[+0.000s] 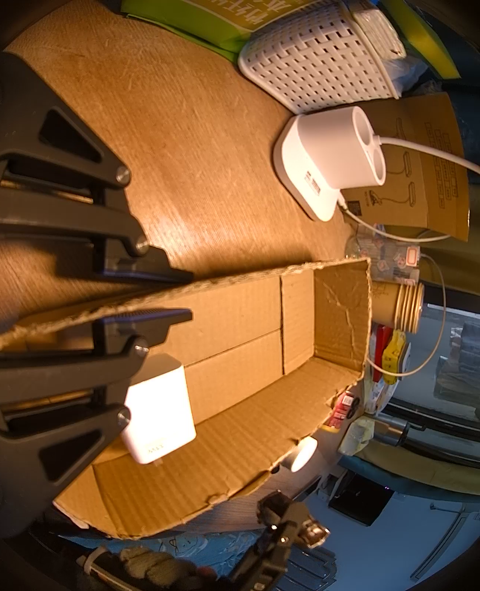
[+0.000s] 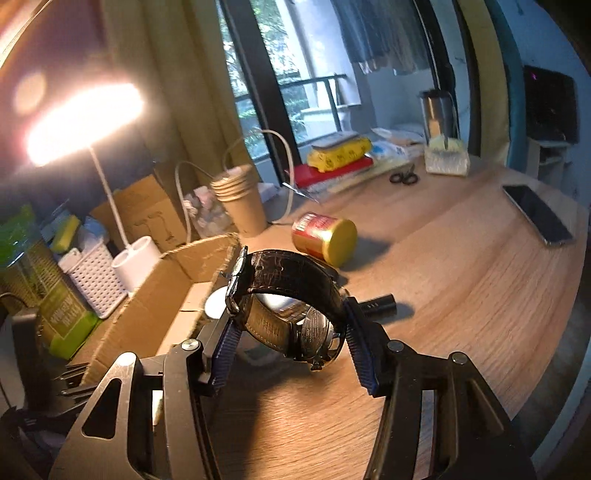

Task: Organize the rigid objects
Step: 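Carry the watch with the right gripper into the box and release it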

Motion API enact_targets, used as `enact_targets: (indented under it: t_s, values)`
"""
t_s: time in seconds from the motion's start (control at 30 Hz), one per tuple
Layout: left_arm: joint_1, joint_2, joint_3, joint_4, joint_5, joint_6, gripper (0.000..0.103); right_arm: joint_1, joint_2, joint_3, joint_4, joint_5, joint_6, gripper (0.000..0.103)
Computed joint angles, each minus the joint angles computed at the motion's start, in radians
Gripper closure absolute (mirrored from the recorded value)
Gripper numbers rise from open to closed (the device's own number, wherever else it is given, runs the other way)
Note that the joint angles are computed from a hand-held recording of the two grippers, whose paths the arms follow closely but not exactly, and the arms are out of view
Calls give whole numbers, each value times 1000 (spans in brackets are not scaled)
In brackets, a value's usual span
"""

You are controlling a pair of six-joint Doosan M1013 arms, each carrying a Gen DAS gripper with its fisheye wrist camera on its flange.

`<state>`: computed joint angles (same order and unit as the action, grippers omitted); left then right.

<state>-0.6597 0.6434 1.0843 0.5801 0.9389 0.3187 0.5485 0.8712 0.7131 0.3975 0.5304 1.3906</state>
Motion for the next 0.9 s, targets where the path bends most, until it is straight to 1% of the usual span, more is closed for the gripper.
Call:
enact_targets:
  t_s: [0.17,0.27,0.43,0.63,0.9]
  values:
    - [0,0,0,0,0,0,89,8,-25,36,89,-29,-110,46]
    - [0,0,0,0,0,0,89,13,-39,56,179,-36,-222,46]
    - [0,0,0,0,0,0,89,29,-44,59,266,-19,-355,46]
    - [0,0,0,0,0,0,89,45,-31,35,278,32,-406,46]
    - [0,0,0,0,0,0,89,54,-5,-12,237,79,-386,46]
